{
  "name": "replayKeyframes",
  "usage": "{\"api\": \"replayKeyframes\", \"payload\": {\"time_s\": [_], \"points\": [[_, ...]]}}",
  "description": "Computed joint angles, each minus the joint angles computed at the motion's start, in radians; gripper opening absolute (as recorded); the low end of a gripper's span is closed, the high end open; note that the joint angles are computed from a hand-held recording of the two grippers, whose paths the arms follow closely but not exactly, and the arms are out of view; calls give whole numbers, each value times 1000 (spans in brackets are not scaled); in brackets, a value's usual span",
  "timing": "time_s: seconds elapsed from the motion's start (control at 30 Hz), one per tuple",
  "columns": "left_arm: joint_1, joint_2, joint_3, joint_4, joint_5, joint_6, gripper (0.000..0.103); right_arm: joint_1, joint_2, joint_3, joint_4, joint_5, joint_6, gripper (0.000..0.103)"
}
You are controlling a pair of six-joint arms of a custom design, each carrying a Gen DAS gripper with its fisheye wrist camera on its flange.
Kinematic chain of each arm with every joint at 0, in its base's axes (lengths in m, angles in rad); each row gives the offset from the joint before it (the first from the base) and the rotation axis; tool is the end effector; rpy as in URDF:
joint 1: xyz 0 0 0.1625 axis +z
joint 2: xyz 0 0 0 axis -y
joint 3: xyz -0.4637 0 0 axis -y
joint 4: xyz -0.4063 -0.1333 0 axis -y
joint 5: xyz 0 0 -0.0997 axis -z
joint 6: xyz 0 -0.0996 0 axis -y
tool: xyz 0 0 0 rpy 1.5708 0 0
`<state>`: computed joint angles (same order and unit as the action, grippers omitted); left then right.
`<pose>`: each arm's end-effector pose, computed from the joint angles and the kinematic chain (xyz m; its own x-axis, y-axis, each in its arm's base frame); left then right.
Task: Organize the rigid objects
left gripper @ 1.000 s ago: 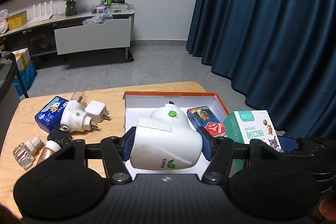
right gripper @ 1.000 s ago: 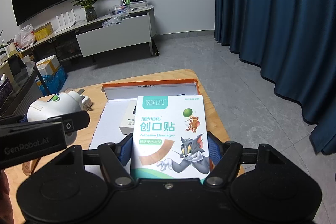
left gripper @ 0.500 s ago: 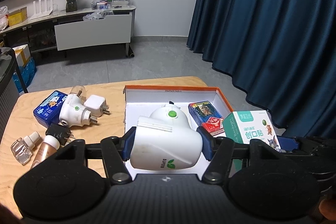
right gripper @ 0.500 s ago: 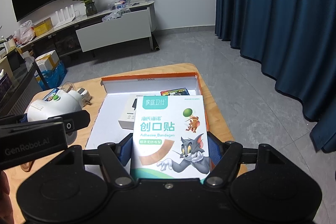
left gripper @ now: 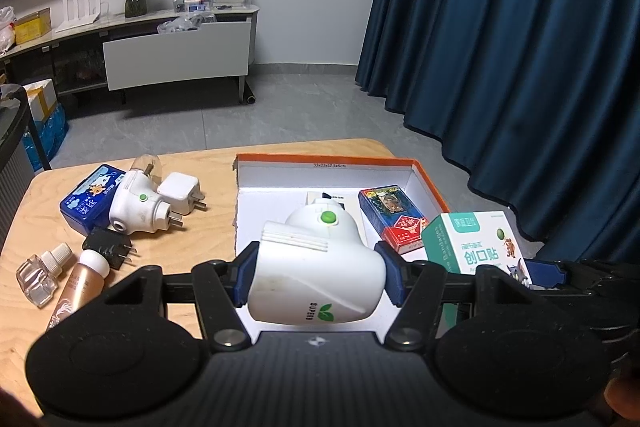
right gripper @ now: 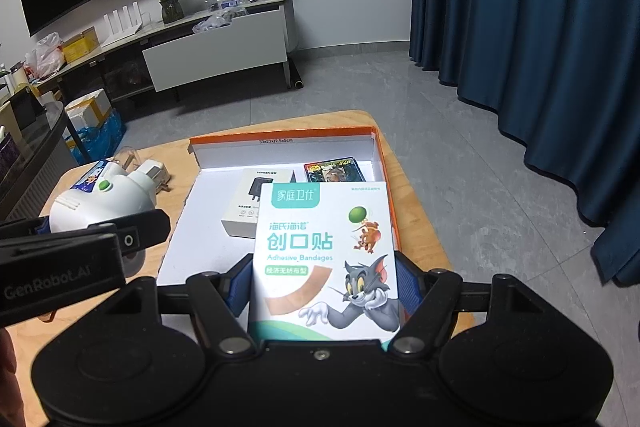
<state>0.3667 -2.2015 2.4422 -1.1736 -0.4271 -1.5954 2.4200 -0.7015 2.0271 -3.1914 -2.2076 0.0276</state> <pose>-0.0846 -0.2724 0.3476 -0.7585 -0.3022 -0.5773 0.3389 0.5738 -0.7456 0.4780 -0.3219 0.0200 -0.6805 -0.4718 0.5607 -0.6998 0.6453 -0.3063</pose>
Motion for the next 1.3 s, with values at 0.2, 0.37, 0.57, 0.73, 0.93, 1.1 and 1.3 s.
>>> {"api": "replayKeyframes", "payload": {"time_s": [0.2,0.37,0.57,0.73,0.93,1.1,1.3], "points": [[2,1,5,-11,-5,6,62,-4,5,0,3,1,3,84],[8,2,5,-25,-4,17,62,-4,7,-2,2,1,5,84],[11,2,7,-30,-6,19,62,-5,7,0,4,1,2,84],[15,-2,13,-44,-7,31,62,-7,7,-2,6,3,3,84],[26,-1,18,-69,-7,51,62,-11,16,-1,2,4,-2,84],[32,3,21,-87,-6,65,62,-12,16,-1,4,4,-3,84],[36,1,25,-100,-8,77,62,-15,20,-6,9,3,-6,84]]}}
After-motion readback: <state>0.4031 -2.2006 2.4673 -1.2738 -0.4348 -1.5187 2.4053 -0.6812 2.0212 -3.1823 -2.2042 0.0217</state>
